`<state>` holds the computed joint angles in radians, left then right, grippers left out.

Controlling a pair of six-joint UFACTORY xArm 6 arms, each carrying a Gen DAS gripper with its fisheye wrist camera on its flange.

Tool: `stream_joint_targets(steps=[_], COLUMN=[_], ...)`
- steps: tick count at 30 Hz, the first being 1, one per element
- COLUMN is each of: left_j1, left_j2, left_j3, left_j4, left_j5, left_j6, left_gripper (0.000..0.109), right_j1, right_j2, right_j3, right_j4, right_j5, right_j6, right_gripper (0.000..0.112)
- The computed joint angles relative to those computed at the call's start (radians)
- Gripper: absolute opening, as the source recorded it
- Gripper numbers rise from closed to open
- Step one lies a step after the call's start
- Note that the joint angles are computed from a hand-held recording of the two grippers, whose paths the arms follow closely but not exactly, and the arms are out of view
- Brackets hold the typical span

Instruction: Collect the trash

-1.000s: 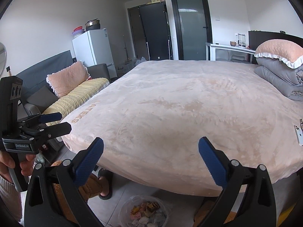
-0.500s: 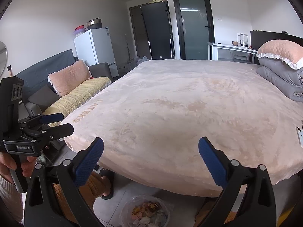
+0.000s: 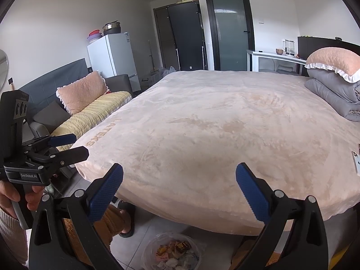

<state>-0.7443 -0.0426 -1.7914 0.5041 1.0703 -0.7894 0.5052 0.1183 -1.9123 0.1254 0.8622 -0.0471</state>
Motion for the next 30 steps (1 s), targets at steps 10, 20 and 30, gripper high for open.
stream_joint_targets(steps=[10,20,30], left_j1=[0.011,0.017,0.019], left_j2=[0.004,-0.002,-0.008], left_j3=[-0.004,0.008,0.013], left_j4=[-0.015,-0.011,-0.015], left_j5=[-0.007,-0.024,-0.013], left_j6=[0.007,0.012,0.007], left_gripper=[0.097,0.097,0.097], right_j1=[-0.007,0.001,0.009], right_j2=[0.014,-0.006,-0.017], right_j3=[-0.022,0.015,0.040], right_j4=[-0.003,-0.024,-0.044], right_j5=[0.008,-0.008,-0.017], right_j6=[0.011,0.028,0.047], right_gripper=[0.099,0.099,0.099])
